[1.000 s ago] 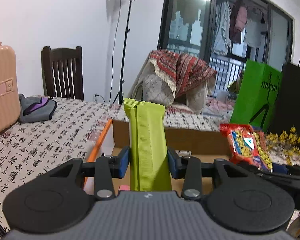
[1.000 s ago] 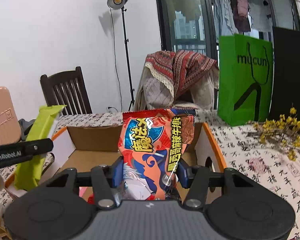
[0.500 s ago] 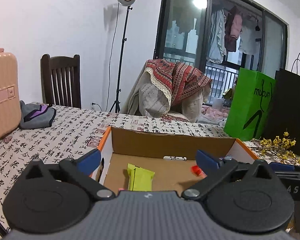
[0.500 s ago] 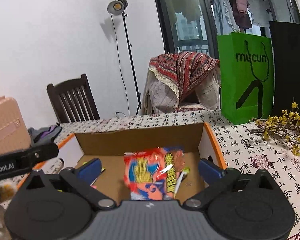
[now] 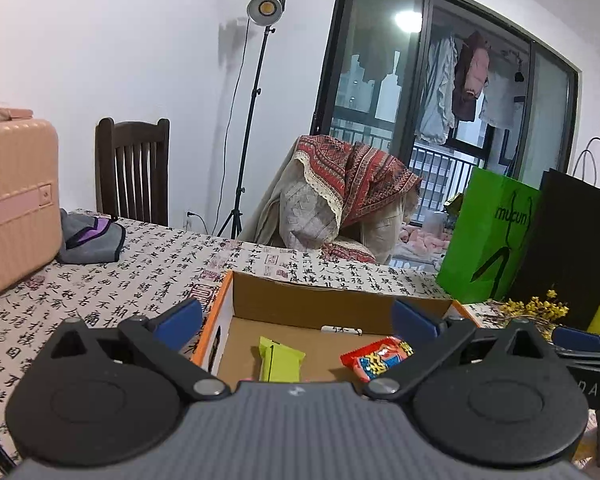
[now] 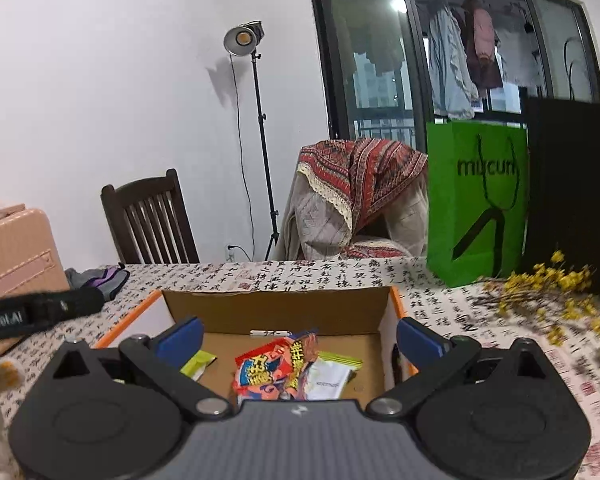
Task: Organize snacks
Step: 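Return to the pile and grasp a white cracker packet with the right tool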
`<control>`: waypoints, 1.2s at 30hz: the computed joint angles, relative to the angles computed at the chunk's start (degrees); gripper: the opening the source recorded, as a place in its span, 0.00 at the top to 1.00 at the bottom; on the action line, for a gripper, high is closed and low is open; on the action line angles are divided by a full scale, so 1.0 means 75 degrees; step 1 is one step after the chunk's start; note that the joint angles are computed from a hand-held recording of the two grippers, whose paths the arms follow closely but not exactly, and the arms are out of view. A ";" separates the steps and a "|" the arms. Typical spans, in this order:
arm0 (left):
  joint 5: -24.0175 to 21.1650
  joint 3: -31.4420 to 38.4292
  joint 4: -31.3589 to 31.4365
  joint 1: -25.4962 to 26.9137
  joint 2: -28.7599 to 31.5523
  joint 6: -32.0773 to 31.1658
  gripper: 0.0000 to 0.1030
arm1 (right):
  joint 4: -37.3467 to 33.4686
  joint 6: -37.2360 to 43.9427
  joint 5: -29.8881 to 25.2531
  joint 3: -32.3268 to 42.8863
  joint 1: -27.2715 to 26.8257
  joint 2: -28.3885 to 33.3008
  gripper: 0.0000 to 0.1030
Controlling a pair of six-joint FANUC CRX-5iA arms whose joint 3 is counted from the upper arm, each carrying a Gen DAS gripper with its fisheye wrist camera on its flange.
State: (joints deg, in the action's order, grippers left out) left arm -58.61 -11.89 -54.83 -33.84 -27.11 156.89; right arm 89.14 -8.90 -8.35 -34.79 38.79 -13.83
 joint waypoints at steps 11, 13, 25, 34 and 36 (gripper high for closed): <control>-0.1487 -0.0176 -0.0547 -0.1394 -0.0541 0.0116 0.00 | -0.2311 0.2017 -0.1356 -0.0819 0.1345 -0.1279 0.00; -0.1712 -0.0239 -0.0590 -0.1642 -0.0642 0.0185 0.00 | -0.2591 0.2226 -0.1600 -0.0964 0.1577 -0.1500 0.00; -0.2980 -0.0781 -0.0883 -0.3028 -0.1222 0.0754 0.00 | -0.4171 0.3149 -0.2992 -0.1768 0.3049 -0.2695 0.00; -0.3365 -0.1289 -0.0556 -0.3186 -0.1723 0.1019 0.00 | -0.4653 0.3283 -0.4101 -0.2006 0.3743 -0.2868 0.00; -0.3502 -0.1379 -0.0522 -0.3308 -0.1786 0.1107 0.00 | -0.4805 0.3328 -0.4262 -0.2014 0.3825 -0.2865 0.00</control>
State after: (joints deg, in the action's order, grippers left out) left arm -84.88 -22.24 -58.75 -58.65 -40.50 165.19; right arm 53.10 16.05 -40.32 -49.90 67.48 -35.32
